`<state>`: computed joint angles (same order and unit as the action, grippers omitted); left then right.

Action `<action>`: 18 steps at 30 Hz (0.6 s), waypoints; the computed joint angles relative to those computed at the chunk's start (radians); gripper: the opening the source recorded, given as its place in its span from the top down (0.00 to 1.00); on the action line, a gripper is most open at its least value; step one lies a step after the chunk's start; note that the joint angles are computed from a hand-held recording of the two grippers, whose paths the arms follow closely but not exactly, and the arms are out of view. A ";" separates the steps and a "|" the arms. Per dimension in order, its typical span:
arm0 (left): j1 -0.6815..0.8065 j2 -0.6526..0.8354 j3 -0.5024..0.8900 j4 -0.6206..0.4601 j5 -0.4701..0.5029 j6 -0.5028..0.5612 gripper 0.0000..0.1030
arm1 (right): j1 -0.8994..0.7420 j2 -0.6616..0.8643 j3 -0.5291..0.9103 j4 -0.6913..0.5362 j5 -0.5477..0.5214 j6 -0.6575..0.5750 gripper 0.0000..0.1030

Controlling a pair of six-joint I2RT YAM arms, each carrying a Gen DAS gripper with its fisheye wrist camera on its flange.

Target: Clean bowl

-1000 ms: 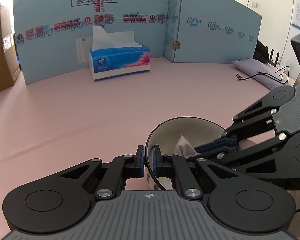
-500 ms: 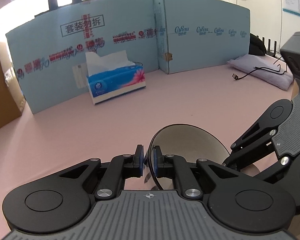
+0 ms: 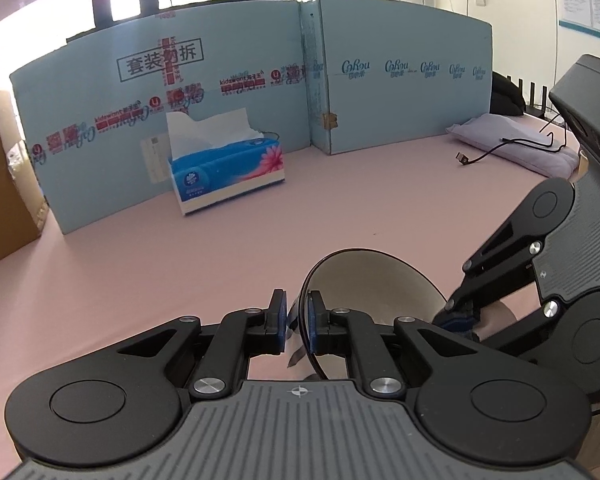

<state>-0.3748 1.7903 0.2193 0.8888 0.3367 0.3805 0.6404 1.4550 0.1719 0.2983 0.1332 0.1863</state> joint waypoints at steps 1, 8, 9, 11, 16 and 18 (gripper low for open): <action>0.003 0.001 0.001 0.000 0.005 0.000 0.86 | -0.003 -0.003 -0.002 0.000 0.003 -0.005 0.92; 0.013 0.010 0.002 0.002 0.023 0.002 0.85 | -0.033 0.010 -0.010 0.062 0.067 -0.043 0.93; 0.014 0.013 0.007 -0.002 0.025 0.000 0.85 | -0.041 0.020 -0.007 0.072 0.062 -0.047 0.93; 0.019 0.020 0.017 -0.012 0.030 -0.005 0.85 | -0.034 0.053 -0.013 0.111 0.067 -0.051 0.93; 0.021 0.032 0.041 -0.038 0.030 -0.025 0.85 | -0.034 0.059 -0.018 0.116 0.051 -0.030 0.93; 0.026 0.034 0.049 -0.050 0.031 -0.038 0.86 | -0.022 0.055 -0.022 0.115 0.056 -0.012 0.93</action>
<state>-0.3490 1.8246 0.2684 0.8393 0.3678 0.3423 0.6180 1.5103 0.1496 0.4131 0.1892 0.1744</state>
